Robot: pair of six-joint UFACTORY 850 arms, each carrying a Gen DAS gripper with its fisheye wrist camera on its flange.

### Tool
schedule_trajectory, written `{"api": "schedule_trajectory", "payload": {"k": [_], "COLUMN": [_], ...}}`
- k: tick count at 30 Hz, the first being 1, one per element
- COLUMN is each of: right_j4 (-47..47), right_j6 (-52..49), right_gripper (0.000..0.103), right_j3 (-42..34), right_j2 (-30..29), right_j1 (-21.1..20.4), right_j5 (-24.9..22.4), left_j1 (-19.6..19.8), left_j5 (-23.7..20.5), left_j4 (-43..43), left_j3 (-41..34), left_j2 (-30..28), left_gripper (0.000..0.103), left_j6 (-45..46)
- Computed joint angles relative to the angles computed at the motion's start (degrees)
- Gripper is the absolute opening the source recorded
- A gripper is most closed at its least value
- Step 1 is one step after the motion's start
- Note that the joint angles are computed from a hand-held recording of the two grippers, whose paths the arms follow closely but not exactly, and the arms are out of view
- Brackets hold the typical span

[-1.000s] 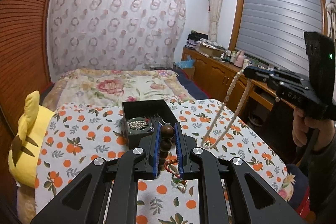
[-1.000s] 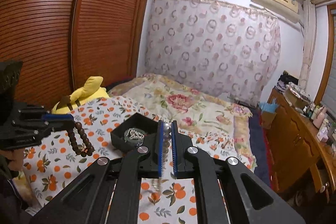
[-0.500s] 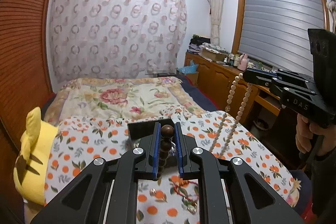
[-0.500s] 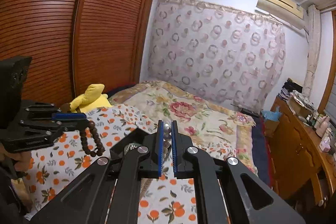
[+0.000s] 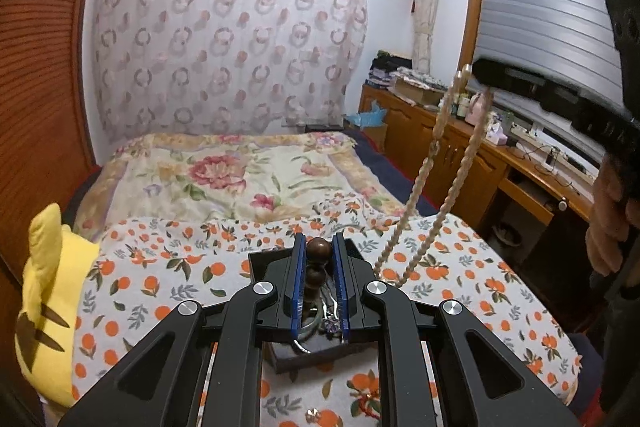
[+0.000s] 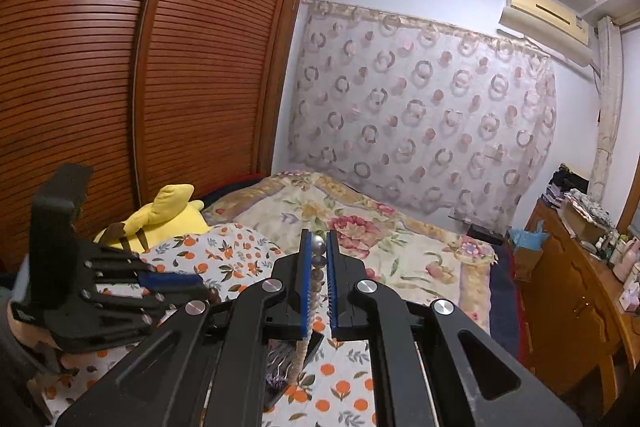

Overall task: Organize jewelry
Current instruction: 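Carry the beads and pearls into the black box and open both tools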

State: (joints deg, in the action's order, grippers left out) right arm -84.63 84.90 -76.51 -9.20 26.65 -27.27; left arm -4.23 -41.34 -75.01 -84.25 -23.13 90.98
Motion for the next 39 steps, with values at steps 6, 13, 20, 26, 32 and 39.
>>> {"api": "schedule_trajectory", "payload": {"k": [6,13,20,26,32,39], "right_j4": [1.3,4.4,11.7,19.4,24.6,25.1], "right_j6": [-1.5,-3.2,-8.2,-13.9,-17.0,-17.2], "right_gripper": [0.008,0.008,0.008,0.008,0.009,0.017], "right_j3": [-2.9,-4.0,-3.9,-3.5,-3.4,-2.9], "right_j2": [-3.7,-7.7,-11.1,-12.8,-13.9,-13.6], "right_j1": [-2.3,-4.5,-5.6,-6.4,-6.9,-6.9], "right_j5": [3.3,6.6,10.1,12.9,14.3,14.2], "left_j1": [-1.1,-1.7,-1.9,-2.1,-1.5,-1.4], "left_j5": [0.8,1.3,2.4,3.6,4.3,5.4], "left_j4": [3.8,7.2,7.2,6.5,4.7,4.2], "left_j3": [-3.1,-4.7,-4.4,-4.0,-3.1,-2.9], "left_j2": [-4.0,-6.5,-6.8,-6.8,-6.1,-5.8], "left_gripper": [0.012,0.012,0.012,0.016,0.034,0.052], "left_j6": [-3.7,-6.4,-5.8,-4.9,-3.1,-2.8]}}
